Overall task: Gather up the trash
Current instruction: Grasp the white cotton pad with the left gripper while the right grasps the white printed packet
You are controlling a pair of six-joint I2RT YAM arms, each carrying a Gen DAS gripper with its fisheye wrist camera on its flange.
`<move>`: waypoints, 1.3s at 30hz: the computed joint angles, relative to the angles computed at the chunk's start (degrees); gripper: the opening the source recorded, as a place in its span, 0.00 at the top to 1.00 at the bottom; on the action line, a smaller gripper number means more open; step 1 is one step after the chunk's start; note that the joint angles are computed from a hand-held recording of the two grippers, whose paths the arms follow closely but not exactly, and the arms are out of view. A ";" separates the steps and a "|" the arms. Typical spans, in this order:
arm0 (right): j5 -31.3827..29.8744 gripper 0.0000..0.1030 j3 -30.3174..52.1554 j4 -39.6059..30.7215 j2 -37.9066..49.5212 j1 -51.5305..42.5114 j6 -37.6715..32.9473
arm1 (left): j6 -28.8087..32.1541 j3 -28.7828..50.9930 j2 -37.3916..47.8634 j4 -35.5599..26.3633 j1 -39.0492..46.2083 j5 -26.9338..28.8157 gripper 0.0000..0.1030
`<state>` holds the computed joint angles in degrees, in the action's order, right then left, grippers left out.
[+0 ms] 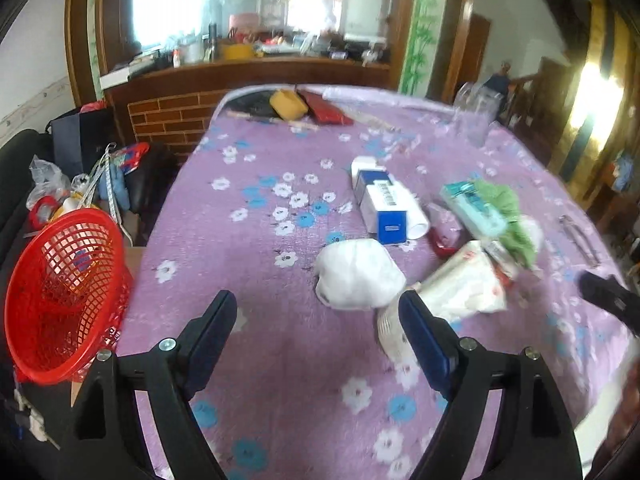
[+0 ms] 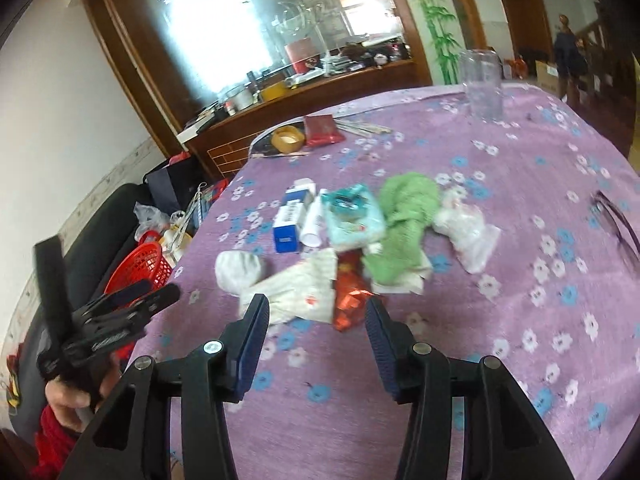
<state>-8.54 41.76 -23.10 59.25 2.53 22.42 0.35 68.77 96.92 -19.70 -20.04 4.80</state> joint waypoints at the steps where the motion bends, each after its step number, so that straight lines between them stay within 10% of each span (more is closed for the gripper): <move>1: -1.16 0.48 -0.54 0.01 -0.44 -1.13 -0.15 | -0.70 1.97 2.07 -0.65 -0.66 -0.34 0.20; 11: -7.22 0.43 -2.59 0.09 -1.31 -6.11 -0.50 | -5.59 14.86 15.93 -6.02 -3.49 -0.29 0.23; 16: -8.08 0.41 -2.41 -0.17 -0.15 -4.08 0.95 | -4.36 12.15 14.41 -3.66 -2.86 2.71 0.57; 39: -1.26 0.38 19.45 6.51 34.74 7.70 12.46 | 0.96 -10.83 -5.88 10.90 5.09 5.46 0.57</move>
